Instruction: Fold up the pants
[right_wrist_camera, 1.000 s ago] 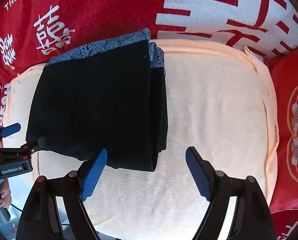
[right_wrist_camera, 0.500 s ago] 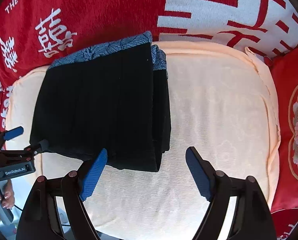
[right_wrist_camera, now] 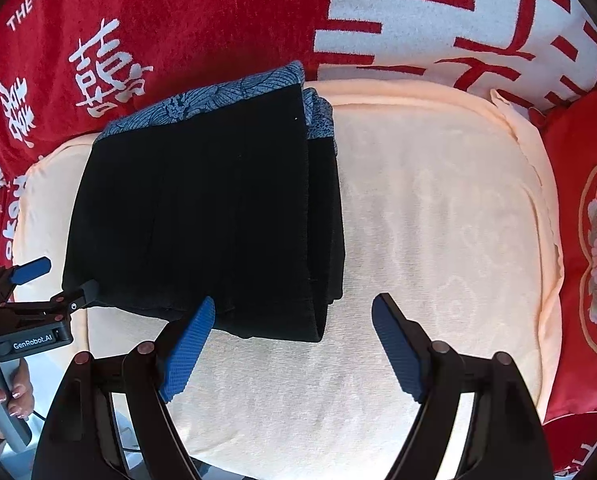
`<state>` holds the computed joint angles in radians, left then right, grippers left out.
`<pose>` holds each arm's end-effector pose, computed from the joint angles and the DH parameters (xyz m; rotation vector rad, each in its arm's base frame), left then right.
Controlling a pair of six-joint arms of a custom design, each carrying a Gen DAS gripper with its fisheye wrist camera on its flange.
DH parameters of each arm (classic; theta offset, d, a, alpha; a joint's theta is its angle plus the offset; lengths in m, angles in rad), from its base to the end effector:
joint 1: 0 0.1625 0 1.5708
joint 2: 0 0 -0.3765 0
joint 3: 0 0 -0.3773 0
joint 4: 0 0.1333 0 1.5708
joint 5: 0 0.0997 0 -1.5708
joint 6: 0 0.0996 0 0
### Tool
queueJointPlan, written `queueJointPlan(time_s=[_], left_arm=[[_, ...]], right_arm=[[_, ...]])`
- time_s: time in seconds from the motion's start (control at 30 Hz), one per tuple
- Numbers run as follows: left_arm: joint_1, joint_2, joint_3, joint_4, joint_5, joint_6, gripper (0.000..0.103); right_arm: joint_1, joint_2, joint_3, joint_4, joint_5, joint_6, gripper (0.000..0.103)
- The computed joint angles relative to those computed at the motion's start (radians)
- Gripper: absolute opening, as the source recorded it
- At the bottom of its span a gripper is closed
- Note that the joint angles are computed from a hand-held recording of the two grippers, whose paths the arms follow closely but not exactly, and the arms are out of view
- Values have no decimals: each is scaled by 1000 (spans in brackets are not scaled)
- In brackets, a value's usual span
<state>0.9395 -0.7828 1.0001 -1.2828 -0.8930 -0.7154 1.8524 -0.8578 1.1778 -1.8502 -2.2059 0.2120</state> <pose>-0.2463 -0.6685 0.2305 0.1130 2.3184 -0.0416 0.2660 -0.6526 0.2444 0.1041 -2.5098 0.1522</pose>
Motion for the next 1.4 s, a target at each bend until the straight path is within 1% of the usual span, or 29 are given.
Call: queueJointPlan(time_s=[0.57, 0.77, 0.9, 1.07, 1.2, 1.4], left_arm=[[36, 10, 15, -31, -33, 23, 102], [40, -5, 39, -57, -47, 65, 102], [41, -30, 55, -83, -71, 52, 102], [36, -59, 73, -79, -70, 23, 102], [40, -77, 87, -74, -63, 18, 102], [43, -79, 83, -77, -51, 17, 102]], right_arm=[[-9, 2, 4, 15, 11, 3, 83], [-16, -8, 24, 1, 26, -1, 84], [-22, -11, 24, 14, 46, 10, 84], [-25, -14, 27, 15, 54, 6, 84], [-33, -24, 36, 8, 75, 26, 84], [-39, -33, 46, 3, 86, 35, 84]])
